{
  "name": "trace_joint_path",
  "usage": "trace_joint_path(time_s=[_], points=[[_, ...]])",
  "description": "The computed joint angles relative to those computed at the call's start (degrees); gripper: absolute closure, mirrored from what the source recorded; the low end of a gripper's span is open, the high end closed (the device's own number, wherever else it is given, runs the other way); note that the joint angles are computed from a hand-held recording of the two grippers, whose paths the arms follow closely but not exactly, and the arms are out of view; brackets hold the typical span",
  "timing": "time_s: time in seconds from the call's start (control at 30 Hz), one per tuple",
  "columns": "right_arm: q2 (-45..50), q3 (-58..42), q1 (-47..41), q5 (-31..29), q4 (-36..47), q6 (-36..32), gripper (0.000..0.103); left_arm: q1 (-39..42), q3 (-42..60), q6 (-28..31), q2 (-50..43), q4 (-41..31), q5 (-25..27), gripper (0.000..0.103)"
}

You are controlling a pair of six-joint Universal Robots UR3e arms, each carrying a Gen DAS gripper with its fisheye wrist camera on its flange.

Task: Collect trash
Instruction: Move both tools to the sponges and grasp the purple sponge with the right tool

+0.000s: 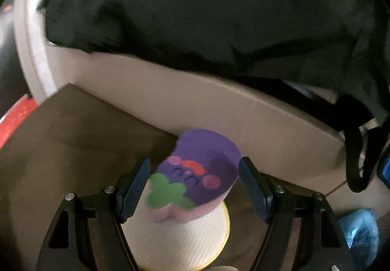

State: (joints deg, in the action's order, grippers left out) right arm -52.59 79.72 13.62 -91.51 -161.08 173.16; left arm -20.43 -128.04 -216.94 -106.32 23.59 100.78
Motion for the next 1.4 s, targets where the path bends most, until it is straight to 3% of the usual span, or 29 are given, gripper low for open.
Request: trace_joint_path(time_s=[0.07,0.17,0.23,0.33,0.53,0.77,0.8,0.83,0.9,0.97,1.13,1.37,1.4], points=[[-0.1,0.6,-1.7,2.8,0.4,0.5,0.031,0.6,-0.2,-0.2,-0.3,0.4,-1.3,0.044],[-2.9,4.8,-6.1,11.7,-0.1,-0.4,0.031,1.0,0.1,0.1,-0.6,-0.2,-2.8,0.044],[-5.2,7.3,-8.5,15.6,0.8,-1.8,0.037,0.4,1.4,0.4,-1.4,-1.5,-2.8,0.044],[-10.0,13.3,-11.3,18.0,-0.3,-5.4,0.053,-1.6,4.2,1.0,-2.0,-4.9,-2.3,0.044],[-21.7,28.6,-18.2,22.5,-4.4,-13.3,0.057,-5.7,16.1,4.9,-6.8,-14.0,-7.5,0.042],[-30.4,39.8,-28.8,32.1,-5.2,-21.0,0.057,-6.4,40.9,7.5,-19.2,-29.3,-12.5,0.042],[-31.5,40.8,-30.0,34.1,-4.0,-22.2,0.048,-6.5,43.1,7.5,-20.2,-30.6,-11.5,0.042],[-31.9,40.8,-30.8,36.1,-2.1,-23.2,0.032,-6.7,45.6,6.6,-20.8,-32.8,-8.6,0.042],[-32.1,40.5,-31.2,38.8,0.2,-24.7,0.026,-6.1,45.2,4.9,-19.9,-32.5,-7.7,0.042],[-30.5,38.8,-29.5,38.7,0.1,-25.5,0.026,-5.6,42.0,3.8,-17.1,-30.7,-7.3,0.042],[-19.4,27.5,-21.9,31.7,-1.8,-19.8,0.026,-6.5,31.4,5.5,-10.7,-25.0,-2.9,0.042],[-5.4,10.3,-18.4,30.2,6.0,-12.1,0.026,-2.2,23.1,6.3,-8.1,-20.3,-9.8,0.042],[-5.0,9.6,-18.5,31.4,7.0,-12.4,0.034,-2.1,23.9,6.4,-8.9,-20.7,-10.4,0.042]])
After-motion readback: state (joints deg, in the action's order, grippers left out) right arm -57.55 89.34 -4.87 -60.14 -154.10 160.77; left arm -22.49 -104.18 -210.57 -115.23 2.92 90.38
